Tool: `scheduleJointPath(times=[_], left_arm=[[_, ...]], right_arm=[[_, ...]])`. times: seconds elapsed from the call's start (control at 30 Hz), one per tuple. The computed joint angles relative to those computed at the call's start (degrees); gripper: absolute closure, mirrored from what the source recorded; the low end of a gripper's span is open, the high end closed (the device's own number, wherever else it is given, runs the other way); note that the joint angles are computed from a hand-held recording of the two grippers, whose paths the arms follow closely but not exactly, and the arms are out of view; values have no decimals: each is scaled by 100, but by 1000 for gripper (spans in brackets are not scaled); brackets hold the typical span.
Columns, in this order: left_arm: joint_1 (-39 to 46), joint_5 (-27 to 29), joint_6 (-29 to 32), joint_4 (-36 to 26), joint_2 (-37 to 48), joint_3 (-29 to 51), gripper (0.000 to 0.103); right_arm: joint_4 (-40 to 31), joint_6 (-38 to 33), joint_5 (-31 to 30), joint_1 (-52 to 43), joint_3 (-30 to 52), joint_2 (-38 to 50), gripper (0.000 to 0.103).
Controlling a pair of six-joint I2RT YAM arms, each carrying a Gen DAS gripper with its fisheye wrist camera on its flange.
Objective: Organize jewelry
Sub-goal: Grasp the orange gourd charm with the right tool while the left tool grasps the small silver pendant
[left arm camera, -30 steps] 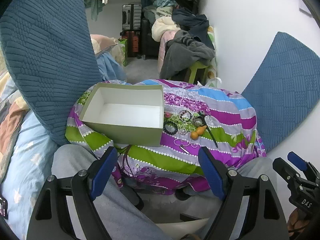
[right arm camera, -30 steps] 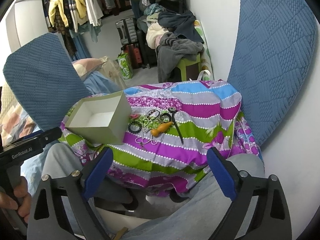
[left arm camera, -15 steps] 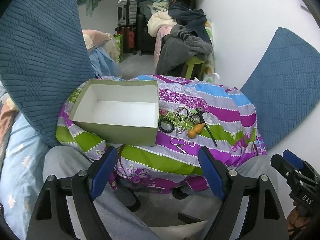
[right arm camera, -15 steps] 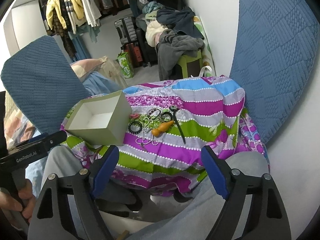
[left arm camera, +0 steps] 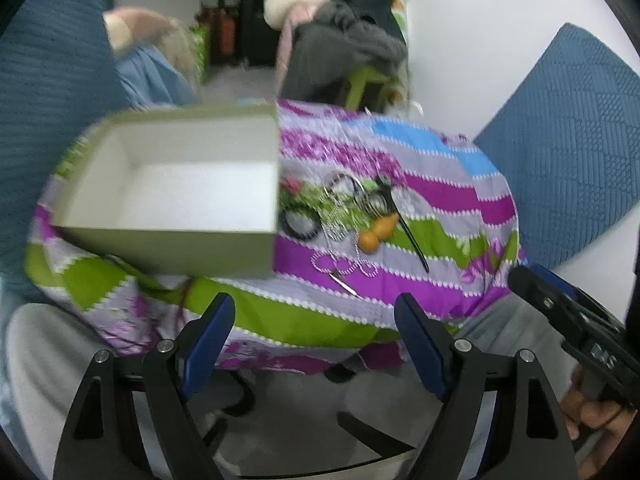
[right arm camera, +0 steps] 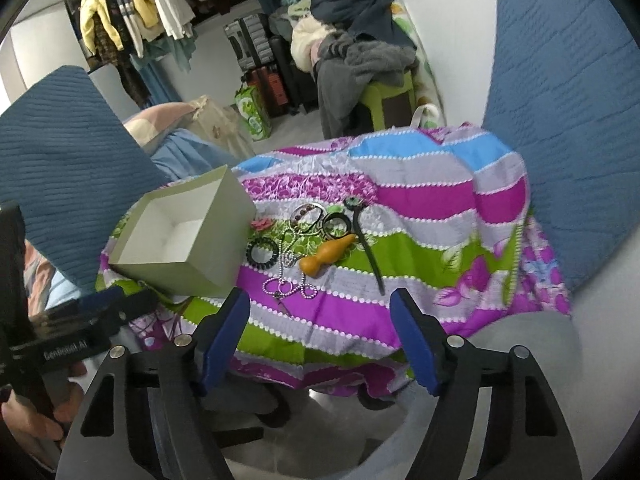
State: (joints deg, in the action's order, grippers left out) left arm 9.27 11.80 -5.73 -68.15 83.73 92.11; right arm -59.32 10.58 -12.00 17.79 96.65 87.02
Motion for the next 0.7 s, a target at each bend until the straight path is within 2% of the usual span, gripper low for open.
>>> scheduleJointPath(times=[0.13,0.2,0.3,0.37,0.43,0.5,0.63,0.7], left_arm=[[-29,349,16,484,216,-352,22],[-58,462,-74,625,378,-446,28],[-97,535,-139,763,586,-550,31],[-122,615,-226,760,806,-534,39],[-174,634,-309,826,964,-549,39],[-234,680,-366,871,1151,-531,47],[-367,692,-571,971,1442,-482,54],[-417,767,-587,1014,1571,-460,64]], right_arm=[[376,3,-249,-65,-42,513,38],[546,-13,-437,-92,-53,712,38],[721,-75,-464,-76,76,1196,38],[801,-137,-511,-75,206,1510,38],[812,-127,-577,-92,346,1787,37],[792,-137,-813,-116,577,2173,37],[658,-193,-888,-40,1026,2741,40],[635,-208,-850,-24,1196,2933,42]])
